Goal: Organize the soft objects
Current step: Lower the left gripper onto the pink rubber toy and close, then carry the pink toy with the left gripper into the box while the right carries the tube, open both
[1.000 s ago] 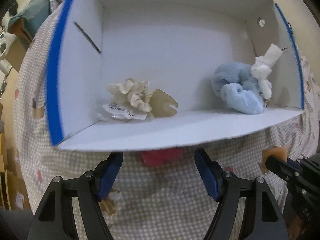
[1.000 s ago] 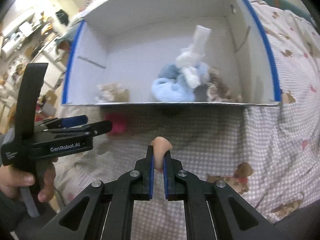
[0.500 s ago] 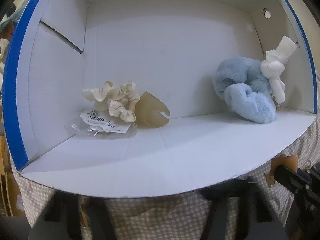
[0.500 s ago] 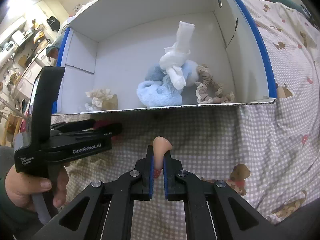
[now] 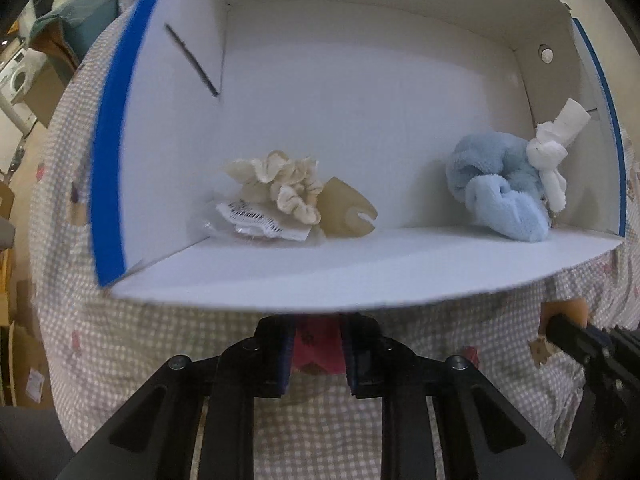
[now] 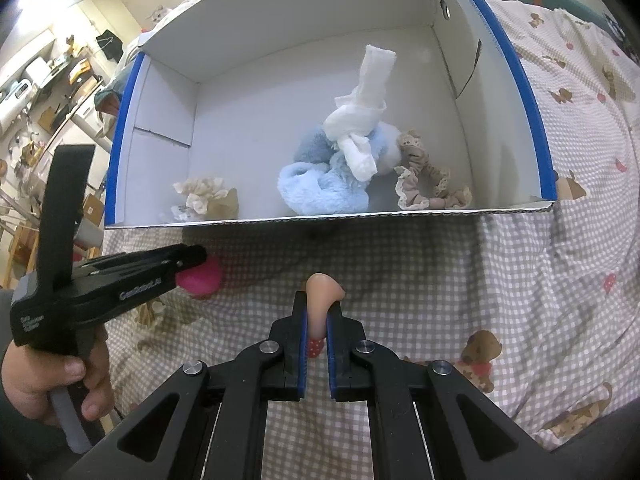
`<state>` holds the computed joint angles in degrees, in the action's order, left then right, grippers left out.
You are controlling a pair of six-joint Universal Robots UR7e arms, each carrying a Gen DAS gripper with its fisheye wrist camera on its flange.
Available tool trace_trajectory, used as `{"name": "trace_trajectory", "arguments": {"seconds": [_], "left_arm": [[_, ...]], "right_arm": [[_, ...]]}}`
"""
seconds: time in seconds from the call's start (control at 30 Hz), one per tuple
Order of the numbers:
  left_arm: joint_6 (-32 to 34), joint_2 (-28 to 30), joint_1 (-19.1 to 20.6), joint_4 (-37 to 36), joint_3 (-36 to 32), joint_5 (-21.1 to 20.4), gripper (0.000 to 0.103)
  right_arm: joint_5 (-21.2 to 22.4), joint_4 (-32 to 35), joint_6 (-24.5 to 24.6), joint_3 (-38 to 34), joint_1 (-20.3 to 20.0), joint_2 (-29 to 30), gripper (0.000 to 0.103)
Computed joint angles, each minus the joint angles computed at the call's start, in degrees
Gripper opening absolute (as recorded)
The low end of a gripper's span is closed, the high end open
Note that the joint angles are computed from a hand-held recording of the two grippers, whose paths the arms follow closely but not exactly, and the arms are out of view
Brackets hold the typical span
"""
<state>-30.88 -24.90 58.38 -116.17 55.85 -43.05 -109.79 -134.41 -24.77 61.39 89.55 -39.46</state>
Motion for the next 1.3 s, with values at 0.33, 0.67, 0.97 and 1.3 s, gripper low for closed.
{"name": "trace_trajectory", "arguments": {"seconds": [0.33, 0.67, 0.97, 1.3], "left_arm": [[-1.33, -5.20, -1.93, -4.38, 9.76, 4.27, 0.018], [-5.06, -8.54, -4.21, -4.03, 14.11, 2.45, 0.015], [1.63, -9.98, -8.38, -12.44, 14.38, 6.24, 0.015], [3.14, -0.39, -5.68, -3.37, -5.86, 8.61, 0.015]], "right_arm": [[0.79, -0.64, -0.27, 0.41, 0.09, -0.37, 0.008], [2.73, -2.33, -0.80, 2.23, 0.09, -1.79, 0.008], [7.63, -2.73, -1.63, 1.28, 0.76, -3.58, 0.008], [6.37, 1.42, -3.26, -14.01, 2.95, 4.28, 0.008]]}}
